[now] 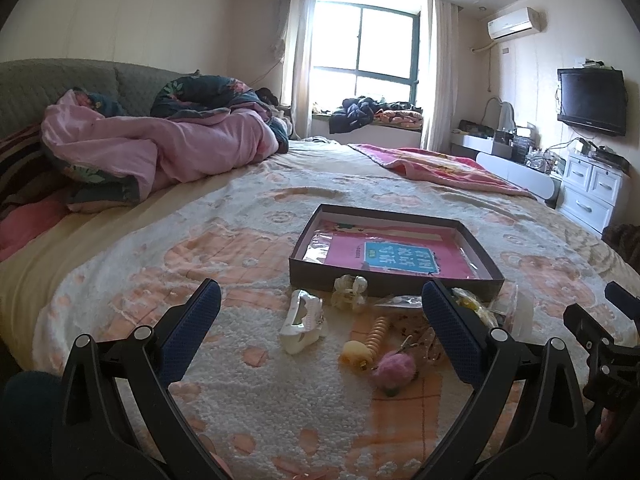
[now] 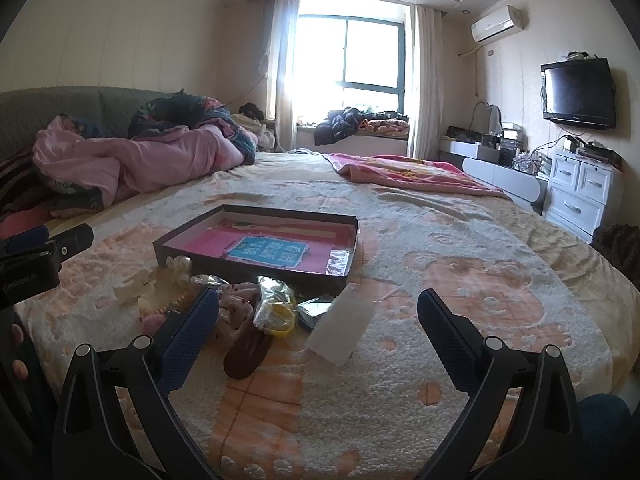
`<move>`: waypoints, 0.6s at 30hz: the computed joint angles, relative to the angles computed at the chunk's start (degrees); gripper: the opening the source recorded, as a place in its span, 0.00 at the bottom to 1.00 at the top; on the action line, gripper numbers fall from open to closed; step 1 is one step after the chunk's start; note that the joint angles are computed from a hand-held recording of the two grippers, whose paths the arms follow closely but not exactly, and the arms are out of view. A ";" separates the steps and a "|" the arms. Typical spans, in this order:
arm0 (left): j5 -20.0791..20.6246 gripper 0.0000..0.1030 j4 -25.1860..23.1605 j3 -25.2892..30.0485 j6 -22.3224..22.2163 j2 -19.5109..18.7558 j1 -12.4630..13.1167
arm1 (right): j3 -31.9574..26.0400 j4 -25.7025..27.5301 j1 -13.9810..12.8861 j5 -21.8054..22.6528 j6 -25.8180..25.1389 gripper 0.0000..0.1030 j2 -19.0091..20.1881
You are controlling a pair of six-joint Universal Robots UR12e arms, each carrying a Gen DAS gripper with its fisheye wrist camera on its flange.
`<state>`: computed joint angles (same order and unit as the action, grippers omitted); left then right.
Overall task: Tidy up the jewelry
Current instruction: 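Grasp the white dotted claw clip with the left tool while the right tool grasps the clear plastic sleeve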
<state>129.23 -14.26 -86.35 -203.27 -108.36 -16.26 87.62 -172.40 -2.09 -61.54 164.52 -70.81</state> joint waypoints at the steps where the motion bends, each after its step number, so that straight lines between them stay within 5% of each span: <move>1: 0.02 0.90 -0.24 0.01 -0.27 0.02 0.05 | -0.10 0.17 0.08 0.00 -0.14 0.94 0.03; 18: -2.17 0.90 -8.30 -0.43 -7.56 1.19 2.58 | -5.68 10.99 1.85 0.95 -4.28 0.94 2.38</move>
<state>127.06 -22.56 -86.78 -210.83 -107.17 -13.69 81.94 -161.41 -0.24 -60.59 160.24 -68.43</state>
